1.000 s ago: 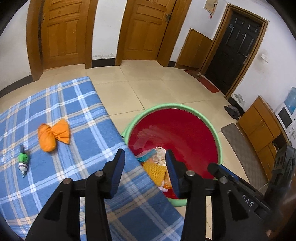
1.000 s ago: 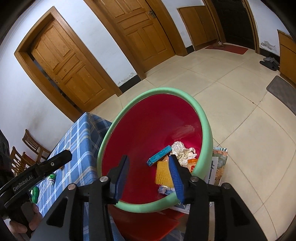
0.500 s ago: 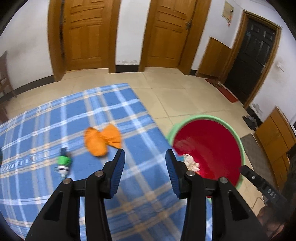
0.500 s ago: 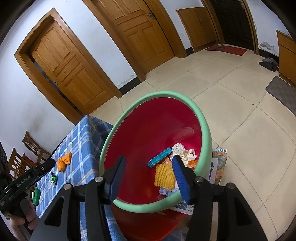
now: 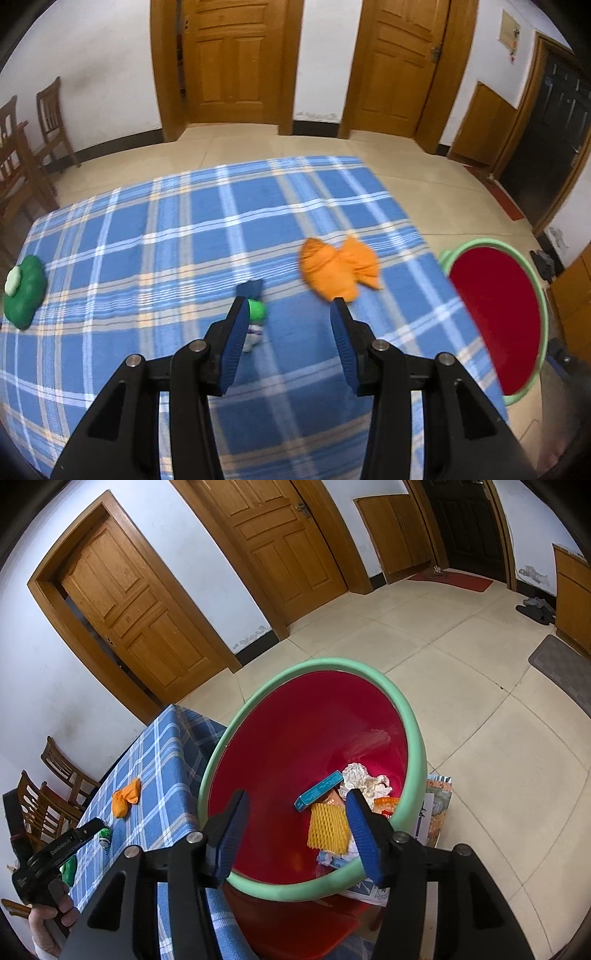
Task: Collect trash
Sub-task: 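Move the left tool to the green-and-white figurine and grasp it, then grasp the orange cloth bow with the right tool while the left holds the figurine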
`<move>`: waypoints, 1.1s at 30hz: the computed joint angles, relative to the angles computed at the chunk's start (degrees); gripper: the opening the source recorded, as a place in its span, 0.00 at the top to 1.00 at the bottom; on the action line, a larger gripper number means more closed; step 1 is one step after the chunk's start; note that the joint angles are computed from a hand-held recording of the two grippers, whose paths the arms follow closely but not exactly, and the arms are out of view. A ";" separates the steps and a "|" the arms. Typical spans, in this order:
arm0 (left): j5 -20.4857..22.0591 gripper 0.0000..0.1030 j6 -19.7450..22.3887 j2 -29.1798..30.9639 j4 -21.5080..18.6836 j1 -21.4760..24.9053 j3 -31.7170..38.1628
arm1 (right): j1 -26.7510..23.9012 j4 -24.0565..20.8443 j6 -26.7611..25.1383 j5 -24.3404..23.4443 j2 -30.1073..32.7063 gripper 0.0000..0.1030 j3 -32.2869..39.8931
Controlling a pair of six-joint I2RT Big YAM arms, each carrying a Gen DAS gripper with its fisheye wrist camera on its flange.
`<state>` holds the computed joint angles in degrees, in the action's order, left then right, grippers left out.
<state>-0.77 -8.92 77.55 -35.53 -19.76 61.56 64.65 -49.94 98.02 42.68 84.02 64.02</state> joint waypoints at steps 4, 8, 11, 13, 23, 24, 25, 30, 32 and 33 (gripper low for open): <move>0.09 0.56 0.03 0.83 0.16 1.01 -0.27 | 0.05 -1.32 -0.06 0.09 0.48 0.43 1.05; -0.33 0.56 0.44 1.65 0.46 1.65 -0.51 | 0.17 -3.04 0.02 0.33 0.97 0.42 2.33; -0.11 0.56 0.76 2.51 0.31 2.22 -0.44 | 0.17 -4.10 -0.38 0.53 1.41 0.42 3.35; -0.59 0.56 0.95 2.71 0.94 2.33 -0.72 | 0.17 -4.65 -0.89 0.55 1.69 0.42 4.10; 1.29 0.78 2.18 2.50 3.40 3.16 -1.89 | -0.59 -5.41 -7.23 0.15 4.30 0.41 9.67; 1.82 0.78 2.06 2.29 3.48 3.53 -2.07 | -0.73 -5.18 -8.17 0.00 4.76 0.41 10.39; 2.17 0.78 1.92 2.10 3.52 3.85 -2.22 | -0.90 -4.80 -9.49 -0.30 5.36 0.40 11.32; 3.41 0.78 0.66 0.89 3.76 6.73 -2.94 | -1.54 -3.10 -15.45 -1.79 8.72 0.39 16.07; 3.27 0.78 0.04 0.60 4.24 7.81 -3.10 | -1.82 -2.32 -18.36 -2.50 10.62 0.37 18.55; 3.12 0.78 -0.24 0.38 4.63 8.55 -3.27 | -2.02 -1.94 -19.49 -2.87 11.37 0.37 19.50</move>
